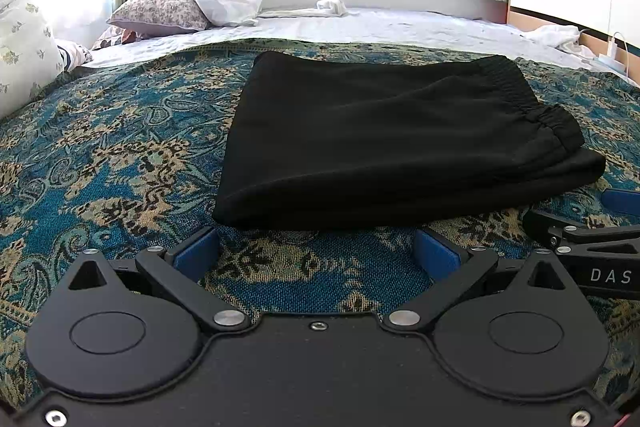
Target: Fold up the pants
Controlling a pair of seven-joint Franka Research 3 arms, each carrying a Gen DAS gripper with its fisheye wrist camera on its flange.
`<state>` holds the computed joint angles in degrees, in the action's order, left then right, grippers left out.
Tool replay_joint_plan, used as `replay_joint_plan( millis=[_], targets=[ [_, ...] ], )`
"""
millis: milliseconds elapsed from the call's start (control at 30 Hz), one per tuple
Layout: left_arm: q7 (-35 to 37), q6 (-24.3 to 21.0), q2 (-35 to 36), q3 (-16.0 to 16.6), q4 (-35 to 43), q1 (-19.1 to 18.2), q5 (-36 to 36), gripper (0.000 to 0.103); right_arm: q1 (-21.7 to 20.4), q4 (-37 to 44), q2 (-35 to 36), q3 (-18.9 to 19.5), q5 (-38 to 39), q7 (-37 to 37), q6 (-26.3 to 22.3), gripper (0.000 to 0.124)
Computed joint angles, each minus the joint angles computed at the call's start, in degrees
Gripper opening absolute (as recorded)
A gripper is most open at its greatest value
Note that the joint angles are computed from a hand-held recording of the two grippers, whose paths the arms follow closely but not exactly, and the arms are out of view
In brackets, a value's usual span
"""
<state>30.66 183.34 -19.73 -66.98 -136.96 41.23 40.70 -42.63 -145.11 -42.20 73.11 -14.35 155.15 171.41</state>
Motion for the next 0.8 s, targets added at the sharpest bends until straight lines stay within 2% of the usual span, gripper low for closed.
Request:
replay_joint_plan(
  millis=[800],
  targets=[
    [1.0,0.4,-0.3,-0.5,-0.2,0.5,-1.3,0.103,0.0,0.0,0.0,0.0,-0.2,0.2,0.1,0.103]
  ],
)
